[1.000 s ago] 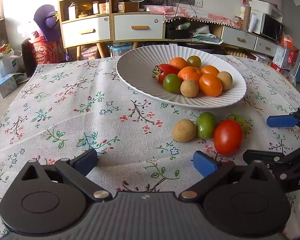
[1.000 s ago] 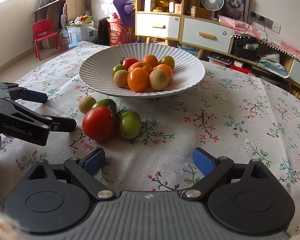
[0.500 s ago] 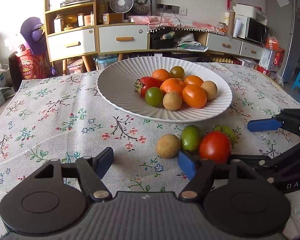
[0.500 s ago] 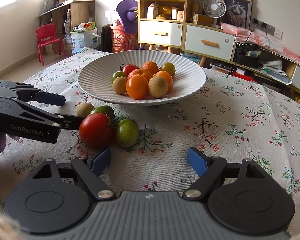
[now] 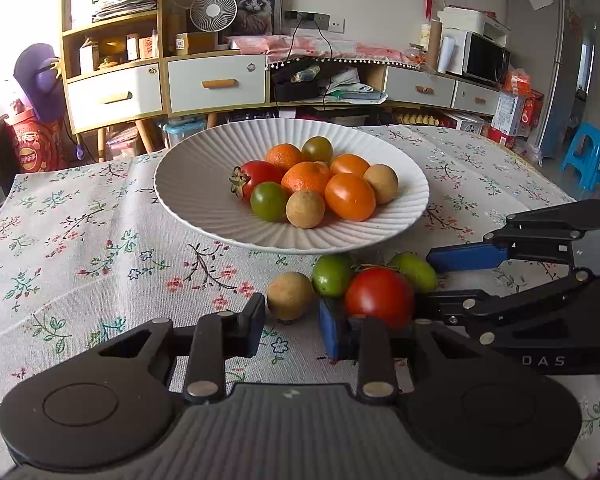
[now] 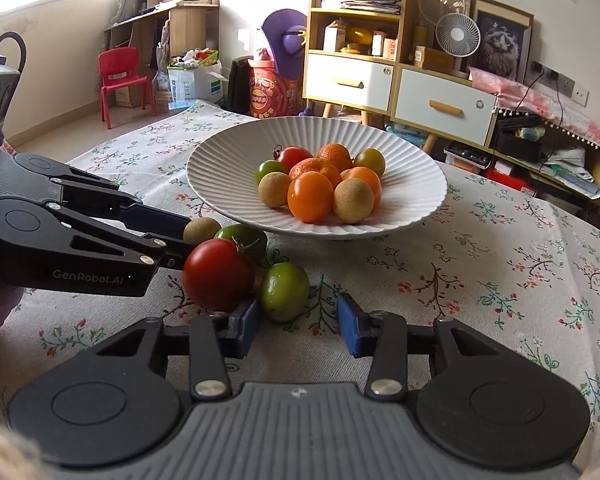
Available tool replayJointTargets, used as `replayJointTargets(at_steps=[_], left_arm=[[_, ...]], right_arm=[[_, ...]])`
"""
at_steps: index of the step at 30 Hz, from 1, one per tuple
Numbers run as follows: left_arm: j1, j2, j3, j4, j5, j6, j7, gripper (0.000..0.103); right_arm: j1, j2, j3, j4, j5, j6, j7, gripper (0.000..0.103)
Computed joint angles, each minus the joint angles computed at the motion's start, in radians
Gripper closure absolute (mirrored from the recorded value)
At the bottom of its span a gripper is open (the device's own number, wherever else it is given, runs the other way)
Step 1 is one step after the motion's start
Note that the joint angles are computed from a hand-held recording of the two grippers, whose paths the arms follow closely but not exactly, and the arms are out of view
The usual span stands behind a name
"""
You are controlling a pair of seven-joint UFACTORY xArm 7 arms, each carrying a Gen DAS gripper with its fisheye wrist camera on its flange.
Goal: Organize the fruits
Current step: 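Grasp a brown fruit with the left tool while the right tool grasps a green lime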
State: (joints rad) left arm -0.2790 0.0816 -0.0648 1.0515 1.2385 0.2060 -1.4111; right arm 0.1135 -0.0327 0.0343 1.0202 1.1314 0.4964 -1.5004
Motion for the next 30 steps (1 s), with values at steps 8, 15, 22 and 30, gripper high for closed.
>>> replayJointTargets(at_steps=[8, 15, 22, 30], left_arm=[[0.002, 0.005, 0.011, 0.006, 0.085, -0.021, -0.088, 0.08], [0.009, 0.002, 0.003, 0.001, 0.047, -0.023, -0.055, 0.084], [0.005, -0.025, -0.014, -0.02, -0.117, 0.033, 0.068, 0.084], [0.021, -0.079, -0.038, -0.062, -0.195, 0.034, 0.12, 0.084]], right_arm=[[-0.001, 0.004, 0.002, 0.009, 0.001, 0.007, 0.005, 0.072], [-0.002, 0.003, 0.0, 0.012, 0.0, 0.022, 0.019, 0.079], [-0.013, 0.013, -0.002, 0.028, -0.012, 0.035, 0.048, 0.079], [-0.024, -0.005, -0.007, 0.032, -0.059, 0.056, 0.149, 0.079]])
